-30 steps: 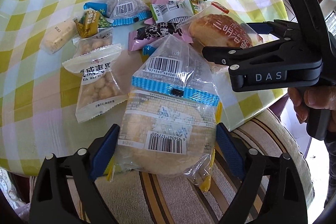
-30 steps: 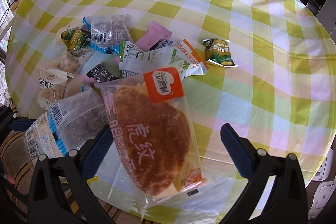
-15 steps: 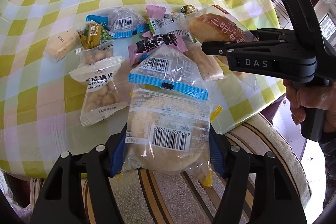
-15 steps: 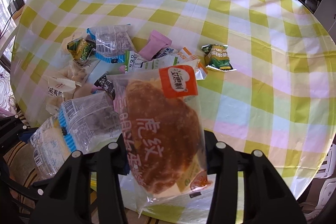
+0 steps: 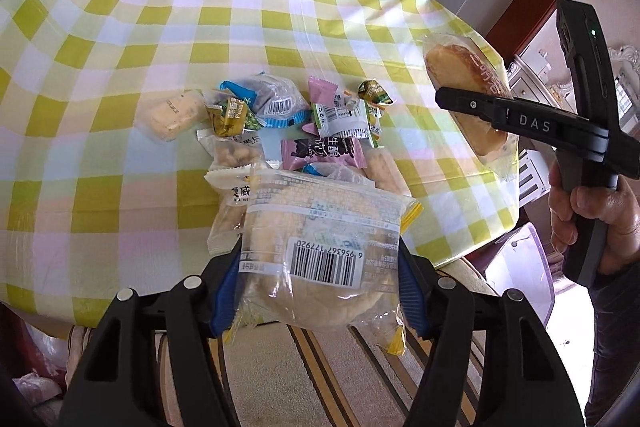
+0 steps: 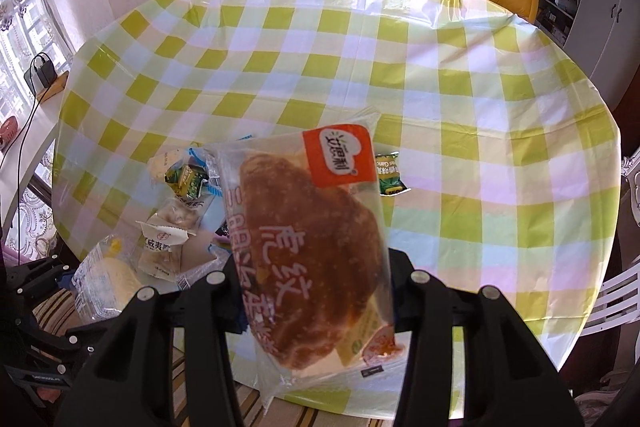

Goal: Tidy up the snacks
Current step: 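Carry both bags to the white box and open both tools to drop them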

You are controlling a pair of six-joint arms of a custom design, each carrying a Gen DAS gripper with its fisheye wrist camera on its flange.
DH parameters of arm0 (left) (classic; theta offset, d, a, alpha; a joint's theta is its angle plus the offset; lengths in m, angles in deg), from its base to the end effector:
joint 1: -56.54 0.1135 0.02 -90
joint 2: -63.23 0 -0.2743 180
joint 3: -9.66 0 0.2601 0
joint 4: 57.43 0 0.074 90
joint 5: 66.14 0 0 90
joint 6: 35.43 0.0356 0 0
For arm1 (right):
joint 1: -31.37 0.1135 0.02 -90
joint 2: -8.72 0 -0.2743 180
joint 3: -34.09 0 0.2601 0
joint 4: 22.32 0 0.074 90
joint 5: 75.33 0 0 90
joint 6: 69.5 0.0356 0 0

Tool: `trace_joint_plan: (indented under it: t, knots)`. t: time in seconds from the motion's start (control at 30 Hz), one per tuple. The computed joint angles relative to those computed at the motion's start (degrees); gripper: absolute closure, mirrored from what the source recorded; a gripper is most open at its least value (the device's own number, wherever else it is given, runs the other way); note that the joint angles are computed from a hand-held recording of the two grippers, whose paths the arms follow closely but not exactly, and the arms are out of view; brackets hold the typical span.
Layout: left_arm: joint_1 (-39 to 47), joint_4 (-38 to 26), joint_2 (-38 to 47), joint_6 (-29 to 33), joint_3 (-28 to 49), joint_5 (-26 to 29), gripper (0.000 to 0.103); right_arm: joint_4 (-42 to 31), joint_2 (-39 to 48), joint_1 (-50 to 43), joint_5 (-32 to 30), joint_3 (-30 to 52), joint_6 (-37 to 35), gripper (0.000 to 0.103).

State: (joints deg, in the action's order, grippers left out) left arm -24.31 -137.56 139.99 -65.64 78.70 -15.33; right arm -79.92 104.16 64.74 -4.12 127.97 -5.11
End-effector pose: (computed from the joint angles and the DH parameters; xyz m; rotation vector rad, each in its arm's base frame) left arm 0.0570 -0.2124 0.2440 -0.8466 2.3182 -0.2061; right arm 0.2954 0.2083 0.2870 -1.3768 2.1946 0.4755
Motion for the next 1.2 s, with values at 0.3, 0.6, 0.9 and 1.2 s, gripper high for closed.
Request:
trace_joint_plan:
  t: [0.3,0.6,0.9,1.2]
  knots:
    - [-5.0,-13.8,-1.2,-11.3,4.5,-4.5,0.04,-2.5,-3.3,-3.2,-3.9,1.8,1.0,0.056]
    - [-5.7,-17.0,-0.3,-12.1,7.5,-6.2,0.04,-4.0,-6.2,-8.8,-7.6,1.5,1.1,0.056]
    - [-1.1,-10.3,0.6,-1.3,9.3,-6.1,0.04,-4.8,-6.5,-16.6,-11.6,-0.8,-1.9,0.056]
    - [6.9,0.9,5.9,18.1,14.4,-2.4,0.04,-5.2,-4.6,-27.0,-15.0,-2.5,-6.2,0.056]
